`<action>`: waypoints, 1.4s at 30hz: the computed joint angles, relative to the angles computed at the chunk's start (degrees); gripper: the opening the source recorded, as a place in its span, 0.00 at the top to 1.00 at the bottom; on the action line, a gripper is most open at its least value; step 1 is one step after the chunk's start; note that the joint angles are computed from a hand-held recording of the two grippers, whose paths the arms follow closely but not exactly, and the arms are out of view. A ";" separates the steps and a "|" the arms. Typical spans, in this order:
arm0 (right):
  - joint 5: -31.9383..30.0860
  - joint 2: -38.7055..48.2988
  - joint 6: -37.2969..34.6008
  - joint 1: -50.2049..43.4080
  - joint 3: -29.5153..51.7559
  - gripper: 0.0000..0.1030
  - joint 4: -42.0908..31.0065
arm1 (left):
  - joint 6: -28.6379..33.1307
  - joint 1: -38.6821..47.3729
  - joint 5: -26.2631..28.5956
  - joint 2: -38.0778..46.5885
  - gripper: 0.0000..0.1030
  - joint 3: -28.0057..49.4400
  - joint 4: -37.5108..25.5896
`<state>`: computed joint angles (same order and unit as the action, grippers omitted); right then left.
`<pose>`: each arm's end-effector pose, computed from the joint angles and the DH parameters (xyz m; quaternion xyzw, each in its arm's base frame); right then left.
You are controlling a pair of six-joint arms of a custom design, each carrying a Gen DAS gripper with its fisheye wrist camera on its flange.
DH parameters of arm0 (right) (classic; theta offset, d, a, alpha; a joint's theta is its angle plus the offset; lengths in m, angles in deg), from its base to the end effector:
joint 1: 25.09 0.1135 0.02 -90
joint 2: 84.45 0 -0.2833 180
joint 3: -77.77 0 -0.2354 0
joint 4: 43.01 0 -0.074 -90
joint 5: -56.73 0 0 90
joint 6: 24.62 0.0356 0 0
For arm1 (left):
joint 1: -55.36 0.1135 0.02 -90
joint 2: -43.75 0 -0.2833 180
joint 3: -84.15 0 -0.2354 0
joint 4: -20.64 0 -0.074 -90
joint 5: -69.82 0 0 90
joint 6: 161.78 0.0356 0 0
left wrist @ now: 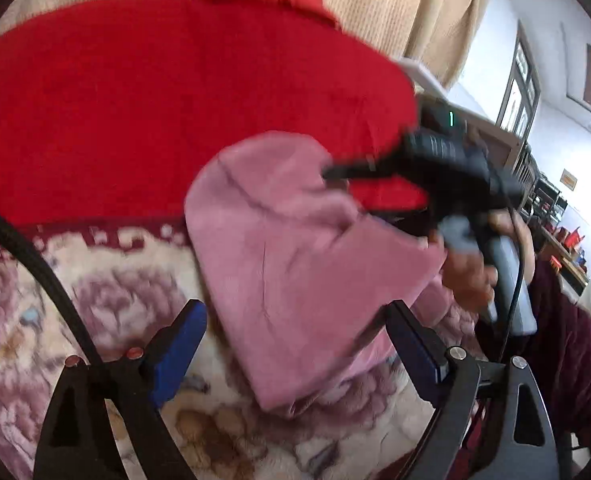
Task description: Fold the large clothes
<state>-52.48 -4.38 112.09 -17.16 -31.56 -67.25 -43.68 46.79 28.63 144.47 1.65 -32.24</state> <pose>0.2886 0.0520 0.2945 0.2142 0.8460 0.3444 0.3462 0.3540 -0.0804 0.2978 0.3884 0.7890 -0.3445 0.3287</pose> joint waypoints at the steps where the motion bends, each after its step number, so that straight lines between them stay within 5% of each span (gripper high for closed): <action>1: 1.33 1.58 -0.12 1.08 1.99 0.11 -0.81 | 2.90 3.00 2.60 1.36 0.12 0.77 -2.84; 5: 6.19 9.42 -2.62 3.57 11.92 0.14 -8.64 | -5.40 9.94 11.28 5.55 0.12 5.36 -2.57; 7: 9.71 11.65 -4.68 5.09 14.62 0.53 -12.46 | -10.61 11.13 10.50 11.08 0.12 11.21 -7.07; 9: 12.26 13.80 -5.41 6.18 16.04 0.69 -14.72 | -14.04 10.15 7.05 16.13 0.13 16.08 -12.79; 13: 15.88 11.95 -4.20 7.34 12.71 0.82 -10.01 | -11.79 5.89 2.37 18.41 0.50 16.62 -19.39; 16: 21.03 9.56 -5.74 10.09 13.58 0.85 -10.67 | -10.15 1.22 -5.74 9.42 0.57 6.02 -9.17; 17: 22.59 8.52 -6.84 11.12 14.54 0.85 -11.28 | -9.93 0.38 -4.66 8.25 0.65 5.31 -9.40; 18: 24.05 7.65 -7.74 12.01 15.13 0.85 -11.66 | -9.90 0.05 -2.89 8.00 0.84 5.55 -10.57; 19: 25.27 6.68 -8.46 12.64 15.74 0.85 -12.50 | -10.19 -0.92 -1.39 6.16 0.88 4.27 -9.72; 22: 29.48 2.02 -10.25 14.24 15.71 0.85 -13.48 | -12.79 -6.61 -4.79 -2.69 0.90 -3.11 -0.14; 27: 35.13 -11.98 -11.23 11.88 11.01 0.86 -14.72 | -19.91 -13.72 -1.76 -8.42 0.90 -7.19 7.26; 30: 31.54 -18.30 -11.99 3.36 7.05 0.87 -16.87 | -20.05 -17.40 -6.04 -7.94 0.86 -8.29 8.44; 35: 10.21 -12.42 -10.35 -15.50 -8.69 0.87 -9.29 | -16.37 -18.37 -10.09 -6.09 0.84 -9.25 6.82; 38: 6.39 -8.56 -8.92 -16.19 -15.71 0.87 -1.76 | -15.04 -16.91 -8.57 -6.16 0.83 -10.33 6.45; 42: 11.51 -10.94 -8.92 -12.62 -10.76 0.83 -8.39 | -17.88 -17.33 -7.02 -1.15 0.83 -4.90 5.89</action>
